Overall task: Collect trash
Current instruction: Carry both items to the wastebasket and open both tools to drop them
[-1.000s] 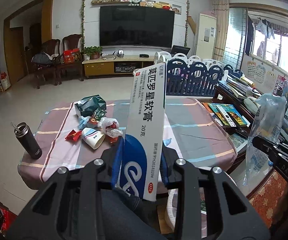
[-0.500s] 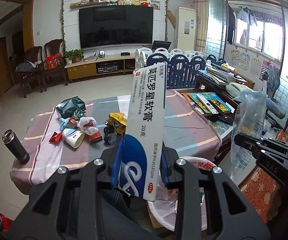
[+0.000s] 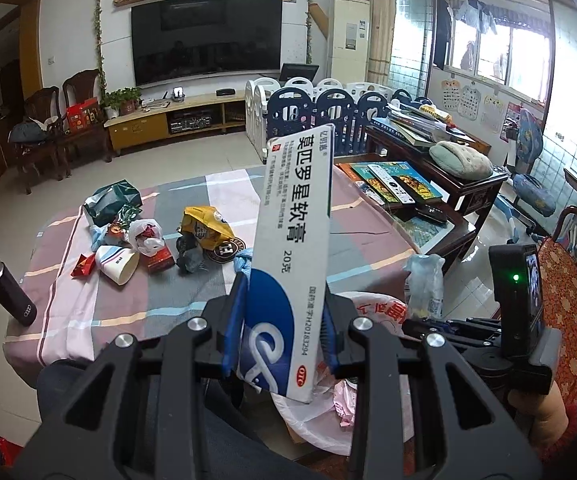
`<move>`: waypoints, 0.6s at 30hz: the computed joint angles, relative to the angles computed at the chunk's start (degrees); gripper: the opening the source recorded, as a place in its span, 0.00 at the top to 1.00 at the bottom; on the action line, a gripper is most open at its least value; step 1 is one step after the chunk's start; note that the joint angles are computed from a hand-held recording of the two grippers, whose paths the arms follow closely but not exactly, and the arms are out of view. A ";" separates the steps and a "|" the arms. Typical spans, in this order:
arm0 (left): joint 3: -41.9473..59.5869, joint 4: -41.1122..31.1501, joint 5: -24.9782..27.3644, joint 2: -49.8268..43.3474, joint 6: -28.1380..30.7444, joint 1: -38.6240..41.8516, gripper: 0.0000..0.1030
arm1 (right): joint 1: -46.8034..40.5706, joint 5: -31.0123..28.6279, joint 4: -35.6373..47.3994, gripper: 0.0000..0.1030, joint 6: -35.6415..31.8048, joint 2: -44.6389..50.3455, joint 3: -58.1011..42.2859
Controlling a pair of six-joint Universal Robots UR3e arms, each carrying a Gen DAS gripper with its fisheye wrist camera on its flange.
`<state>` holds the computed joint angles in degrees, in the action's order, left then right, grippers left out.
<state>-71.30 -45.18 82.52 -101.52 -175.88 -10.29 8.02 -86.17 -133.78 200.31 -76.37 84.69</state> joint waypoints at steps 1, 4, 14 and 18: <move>0.30 -0.46 -0.31 -0.35 0.14 -0.12 0.67 | -0.58 0.26 -0.09 0.65 0.91 -0.57 0.72; 0.62 -1.03 -0.70 -0.97 0.42 -0.44 0.67 | -2.44 0.24 -1.32 0.46 2.56 -2.97 2.72; 2.24 -2.93 -1.94 -2.87 1.93 -1.33 0.67 | -5.16 -2.41 -2.20 0.42 4.58 -9.34 4.13; 8.90 -10.89 -7.21 -8.89 5.92 -2.33 0.67 | -4.59 -4.20 -2.43 0.38 4.77 -10.40 3.26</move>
